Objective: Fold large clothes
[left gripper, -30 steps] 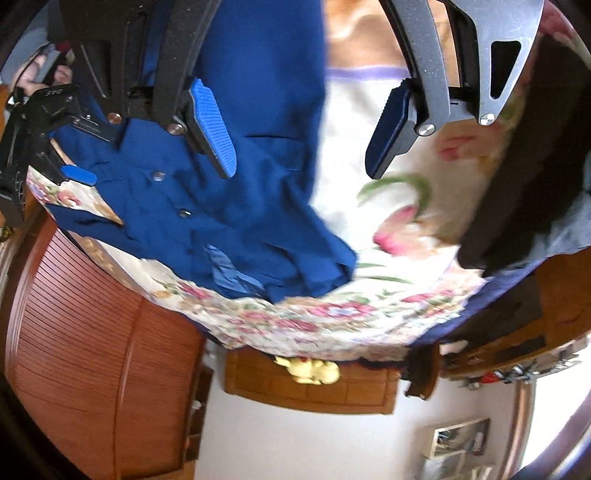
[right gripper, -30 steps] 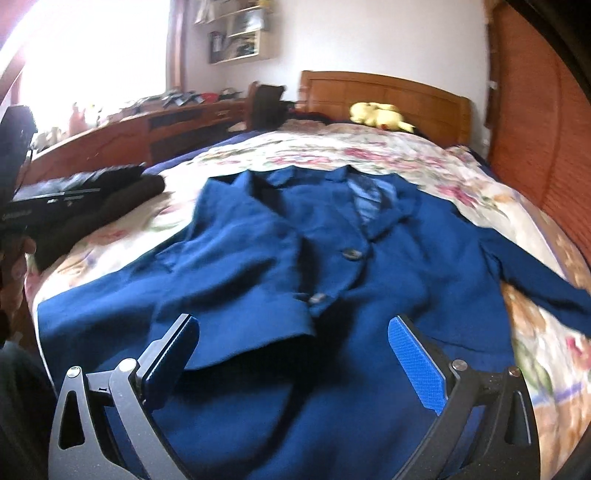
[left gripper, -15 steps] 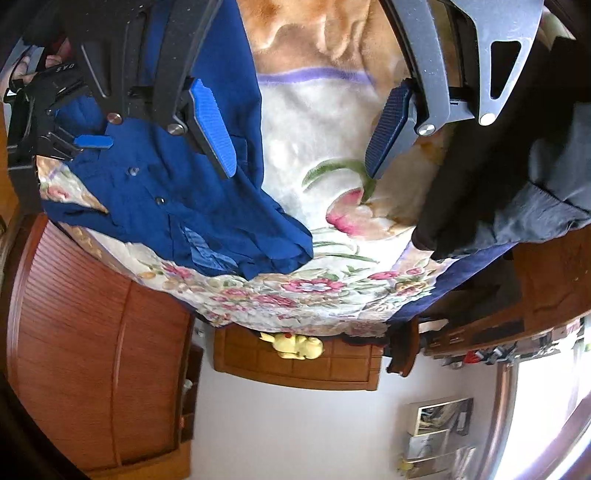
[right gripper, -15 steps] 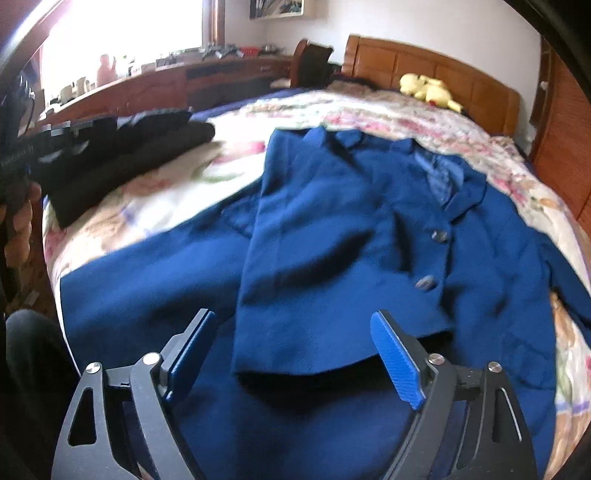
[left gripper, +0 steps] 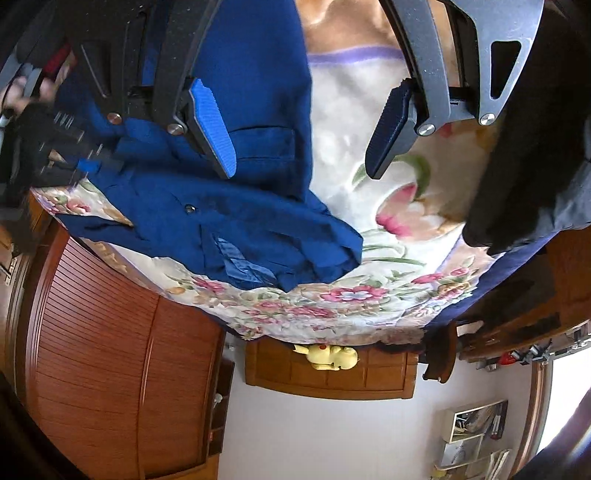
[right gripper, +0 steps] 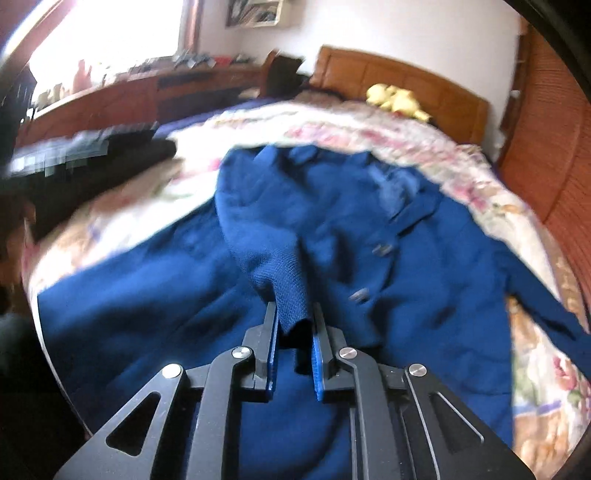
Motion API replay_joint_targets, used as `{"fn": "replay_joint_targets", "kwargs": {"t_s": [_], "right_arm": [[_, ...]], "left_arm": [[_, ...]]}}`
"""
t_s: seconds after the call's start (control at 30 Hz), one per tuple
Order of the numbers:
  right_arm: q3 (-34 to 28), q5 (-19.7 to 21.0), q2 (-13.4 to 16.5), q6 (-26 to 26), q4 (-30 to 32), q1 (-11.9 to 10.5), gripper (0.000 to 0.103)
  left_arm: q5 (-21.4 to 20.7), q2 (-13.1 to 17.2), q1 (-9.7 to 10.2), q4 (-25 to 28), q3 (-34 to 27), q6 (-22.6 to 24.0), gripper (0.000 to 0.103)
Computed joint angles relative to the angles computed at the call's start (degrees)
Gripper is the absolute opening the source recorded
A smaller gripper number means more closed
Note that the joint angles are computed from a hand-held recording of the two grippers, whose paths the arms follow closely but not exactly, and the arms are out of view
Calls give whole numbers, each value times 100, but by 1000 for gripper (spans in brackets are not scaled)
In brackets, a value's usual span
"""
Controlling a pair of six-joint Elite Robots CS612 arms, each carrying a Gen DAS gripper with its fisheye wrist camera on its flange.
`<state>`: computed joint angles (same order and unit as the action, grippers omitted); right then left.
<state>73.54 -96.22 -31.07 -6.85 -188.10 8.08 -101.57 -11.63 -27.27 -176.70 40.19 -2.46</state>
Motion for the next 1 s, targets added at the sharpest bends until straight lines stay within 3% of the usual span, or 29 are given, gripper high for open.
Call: {"fn": "replay_joint_targets", "kwargs": {"t_s": [0.17, 0.3, 0.43, 0.6, 0.7, 0.77, 0.87, 1.0], "right_arm": [[299, 93, -252, 228, -555, -169, 14], [470, -71, -381, 402, -822, -304, 14], [374, -344, -391, 1023, -302, -505, 14], [-156, -777, -114, 1450, 742, -694, 14], [-532, -877, 74, 1569, 1252, -753, 22], [-709, -1236, 200, 1638, 1358, -732, 28], [-708, -1107, 230, 1733, 1334, -757, 44], [-501, -806, 164, 1673, 1434, -778, 45]], "left_arm": [[16, 22, -72, 22, -39, 23, 73], [28, 3, -146, 24, 6, 105, 73], [-13, -16, -207, 10, 35, 228, 73], [-241, 29, -224, -31, -40, 17, 73], [-339, 47, -254, -76, -66, -55, 73], [-396, 58, -275, -71, -88, -41, 73], [-393, 50, -311, -49, -77, 25, 73], [-372, 45, -343, -49, -70, 143, 73]]}}
